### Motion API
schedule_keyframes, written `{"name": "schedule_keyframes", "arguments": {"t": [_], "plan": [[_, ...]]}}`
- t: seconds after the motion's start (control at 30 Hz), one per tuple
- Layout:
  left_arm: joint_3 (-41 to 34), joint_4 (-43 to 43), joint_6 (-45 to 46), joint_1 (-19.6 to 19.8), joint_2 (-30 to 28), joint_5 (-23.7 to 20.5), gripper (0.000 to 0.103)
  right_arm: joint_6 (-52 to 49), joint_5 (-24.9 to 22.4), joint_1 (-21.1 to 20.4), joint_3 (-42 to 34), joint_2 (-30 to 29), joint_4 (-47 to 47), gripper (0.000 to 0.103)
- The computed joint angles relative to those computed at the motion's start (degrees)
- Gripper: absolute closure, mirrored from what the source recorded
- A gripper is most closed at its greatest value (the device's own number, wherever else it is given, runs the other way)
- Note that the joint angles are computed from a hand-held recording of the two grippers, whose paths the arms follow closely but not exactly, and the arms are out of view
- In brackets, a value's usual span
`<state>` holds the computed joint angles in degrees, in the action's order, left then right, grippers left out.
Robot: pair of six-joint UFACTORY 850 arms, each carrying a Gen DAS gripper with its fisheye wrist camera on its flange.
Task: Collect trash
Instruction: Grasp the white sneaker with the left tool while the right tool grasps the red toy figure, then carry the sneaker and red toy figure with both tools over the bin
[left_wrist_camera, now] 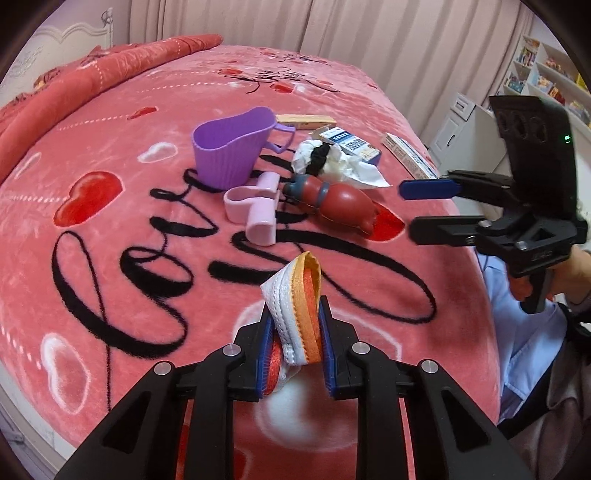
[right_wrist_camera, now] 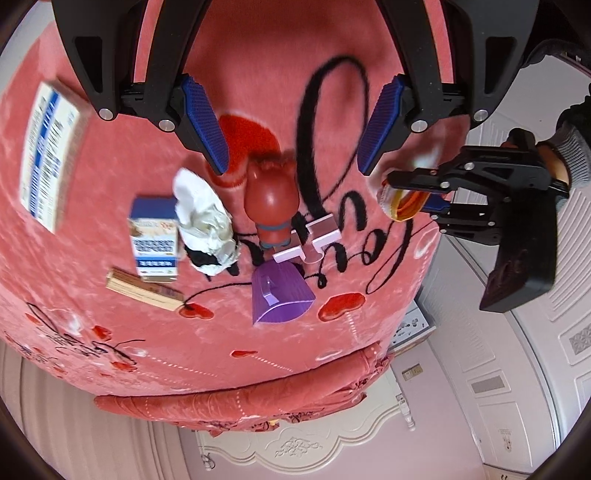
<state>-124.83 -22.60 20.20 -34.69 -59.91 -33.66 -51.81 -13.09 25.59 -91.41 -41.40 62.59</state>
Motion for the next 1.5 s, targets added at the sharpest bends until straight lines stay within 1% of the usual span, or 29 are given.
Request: {"name": "schedule_keyframes", "arguments": {"t": [0.07, 0.1, 0.3, 0.33, 0.37, 0.4, 0.43, 0.5, 0.57, 0.63, 0.83, 0.97, 1.17, 1.37, 1.43, 1.5], "plan": [[-1.9, -0.4, 0.5, 0.3, -1.2, -1.4, 0.079, 3.2, -0.6, 0.0, -2.5, -1.9, -3.7, 0.036], [-2.6, -0.9, 0.9, 0.5, -1.6, -1.7, 0.079, 3.9, -0.9, 0.0, -3.7, -2.7, -4.7, 0.036], [-9.0, -2.7, 2.3, 1.3, -5.7, -4.9, 0.079, 14.1, -4.0, -0.2, -11.0, -8.1, -15.8, 0.046], [-10.0, -2.8, 2.3, 1.4, -6.4, -5.3, 0.079, 15.6, -4.1, -0.2, -11.8, -8.8, -17.6, 0.051], [-11.9, -2.9, 2.0, 1.5, -7.5, -6.1, 0.079, 16.9, -4.0, -0.1, -12.4, -9.3, -19.5, 0.062], [-12.8, -3.0, 1.9, 1.5, -8.1, -6.4, 0.079, 19.5, -3.8, -0.1, -13.1, -9.8, -22.7, 0.062], [-12.8, -3.2, 2.0, 1.7, -8.2, -6.4, 0.079, 20.0, -4.1, -0.1, -13.6, -10.2, -23.5, 0.063], [-14.0, -4.2, 1.3, 1.9, -9.2, -6.6, 0.079, 18.3, -4.3, -0.3, -13.9, -10.6, -21.9, 0.065], [-13.6, -4.0, 0.5, 1.8, -9.0, -6.3, 0.079, 17.2, -3.6, -0.2, -13.2, -10.1, -21.8, 0.066], [-11.7, -2.8, -0.3, 1.4, -7.5, -5.4, 0.079, 14.8, -3.0, -0.2, -11.7, -8.9, -19.2, 0.066], [-3.0, -1.6, -0.8, 0.1, -1.2, -2.1, 0.079, 0.4, -1.9, -0.1, -3.5, -2.6, -4.6, 0.066], [2.7, -0.8, -1.9, -1.1, 3.0, 0.3, 0.079, -9.8, -1.3, 0.1, 2.9, 2.6, 5.8, 0.066], [10.5, 0.9, -3.4, -4.1, 9.0, 3.8, 0.079, -24.5, -0.2, 0.6, 14.2, 11.6, 20.1, 0.066], [14.1, 2.9, -5.0, -7.3, 12.3, 5.9, 0.079, -39.1, 1.0, 1.1, 24.9, 20.5, 34.9, 0.066], [14.4, 3.1, -4.8, -8.1, 12.8, 6.1, 0.079, -43.6, 1.0, 0.9, 28.2, 23.4, 39.7, 0.066], [13.6, 4.6, -5.6, -9.2, 12.6, 5.8, 0.079, -49.8, 1.0, 0.7, 31.6, 26.4, 46.7, 0.066]]}}
